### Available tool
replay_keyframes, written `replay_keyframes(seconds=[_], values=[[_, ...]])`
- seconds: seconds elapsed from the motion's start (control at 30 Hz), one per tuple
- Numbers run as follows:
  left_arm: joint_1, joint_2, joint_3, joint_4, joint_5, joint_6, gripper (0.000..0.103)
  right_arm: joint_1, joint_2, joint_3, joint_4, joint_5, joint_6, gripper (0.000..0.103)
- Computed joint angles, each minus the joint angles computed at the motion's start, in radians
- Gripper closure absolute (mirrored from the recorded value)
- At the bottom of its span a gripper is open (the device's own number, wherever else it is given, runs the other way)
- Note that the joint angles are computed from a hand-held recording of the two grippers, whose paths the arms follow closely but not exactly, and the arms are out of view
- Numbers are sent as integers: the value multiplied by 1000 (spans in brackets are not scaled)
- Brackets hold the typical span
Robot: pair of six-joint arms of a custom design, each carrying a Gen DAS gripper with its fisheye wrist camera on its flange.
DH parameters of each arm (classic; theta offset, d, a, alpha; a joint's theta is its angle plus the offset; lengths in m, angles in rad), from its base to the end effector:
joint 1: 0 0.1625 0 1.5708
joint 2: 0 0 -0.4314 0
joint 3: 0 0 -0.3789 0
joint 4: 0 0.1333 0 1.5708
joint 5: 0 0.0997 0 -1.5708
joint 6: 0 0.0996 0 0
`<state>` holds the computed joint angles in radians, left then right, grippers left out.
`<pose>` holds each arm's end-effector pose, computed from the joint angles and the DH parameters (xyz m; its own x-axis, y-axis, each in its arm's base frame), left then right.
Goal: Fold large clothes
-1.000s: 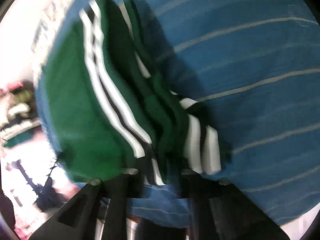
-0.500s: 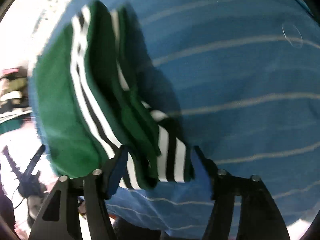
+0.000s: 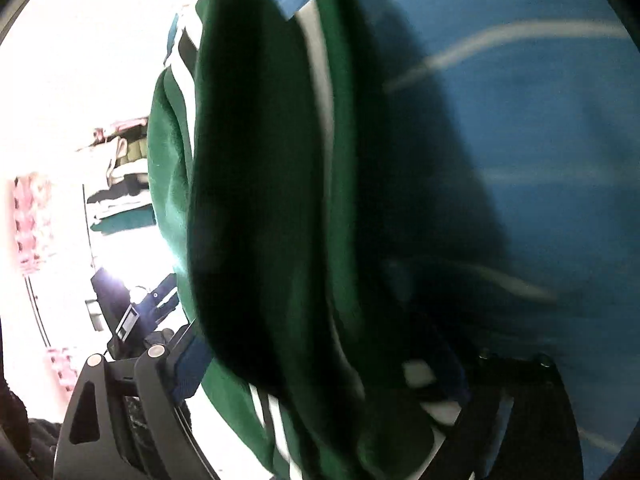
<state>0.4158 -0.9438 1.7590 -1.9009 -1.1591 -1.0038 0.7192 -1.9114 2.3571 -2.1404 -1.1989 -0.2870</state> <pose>-0.4410 -0.3840 0.1088 -0.7898 0.1894 -0.5835 0.2664 0.9627 -0.0482 -0.1202 -0.3305 0.3260 -0.8324 0.4588 -0.3109 0.5327 0.8170 -0.2206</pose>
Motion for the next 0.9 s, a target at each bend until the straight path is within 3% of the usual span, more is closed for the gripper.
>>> replay_keyframes(seconds=[0.07,0.1,0.13,0.27,0.37,0.43,0.5,0.57,0.7,0.77,0.8,0.9], values=[[-10,8,-14,38,26,10,0,19,8,10,-32,19,17,15],[-15,9,-16,49,34,14,0,32,14,15,-47,37,26,26],[-18,13,-21,65,41,19,0,7,-12,14,-20,64,10,50],[-18,10,-16,83,40,24,0,23,-36,66,-70,183,86,57],[-20,3,-5,67,28,24,0,-47,-129,125,19,327,89,59],[-19,-2,3,52,19,29,0,-102,-173,161,83,357,83,60],[-19,-1,5,44,12,31,0,-121,-178,182,38,226,138,55],[-20,1,5,28,-1,36,0,-56,-143,171,-50,86,198,27],[-31,11,-13,57,10,46,0,140,-115,92,-116,-167,310,25],[-32,10,-15,57,10,50,0,210,-118,63,-154,-255,356,24],[-32,9,-16,58,12,49,0,233,-133,56,-186,-288,383,24],[-31,9,-18,41,15,56,0,205,-107,44,-261,-250,401,18]])
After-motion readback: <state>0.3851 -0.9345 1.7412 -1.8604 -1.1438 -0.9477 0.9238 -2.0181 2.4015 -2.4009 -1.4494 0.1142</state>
